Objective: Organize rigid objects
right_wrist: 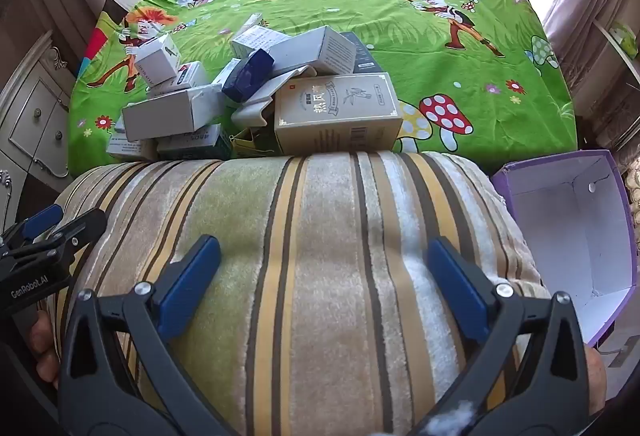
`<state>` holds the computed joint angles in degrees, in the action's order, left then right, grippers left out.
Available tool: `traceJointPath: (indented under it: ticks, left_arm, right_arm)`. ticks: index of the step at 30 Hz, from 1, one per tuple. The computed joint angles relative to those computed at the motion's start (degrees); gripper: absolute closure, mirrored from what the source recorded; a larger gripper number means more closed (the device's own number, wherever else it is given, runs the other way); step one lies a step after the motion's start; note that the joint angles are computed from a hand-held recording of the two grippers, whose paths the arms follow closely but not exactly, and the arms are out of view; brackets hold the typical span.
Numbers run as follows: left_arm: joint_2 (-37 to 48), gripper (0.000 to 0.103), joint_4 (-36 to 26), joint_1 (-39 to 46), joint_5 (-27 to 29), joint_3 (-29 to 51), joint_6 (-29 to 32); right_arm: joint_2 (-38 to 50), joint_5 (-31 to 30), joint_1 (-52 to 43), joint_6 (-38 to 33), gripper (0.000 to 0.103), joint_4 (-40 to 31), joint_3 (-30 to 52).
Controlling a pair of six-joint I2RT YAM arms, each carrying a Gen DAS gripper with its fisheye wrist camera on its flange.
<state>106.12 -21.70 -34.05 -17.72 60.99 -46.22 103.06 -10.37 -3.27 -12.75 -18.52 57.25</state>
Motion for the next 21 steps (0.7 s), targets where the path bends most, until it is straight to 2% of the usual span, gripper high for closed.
traceJointPath:
  ticks: [21]
  left_arm:
    - [0.1, 0.000, 0.6, 0.3, 0.6, -0.6, -0.1]
  right_arm:
    - [0.2, -0.1, -0.1, 0.0, 0.000, -0.1, 0.2]
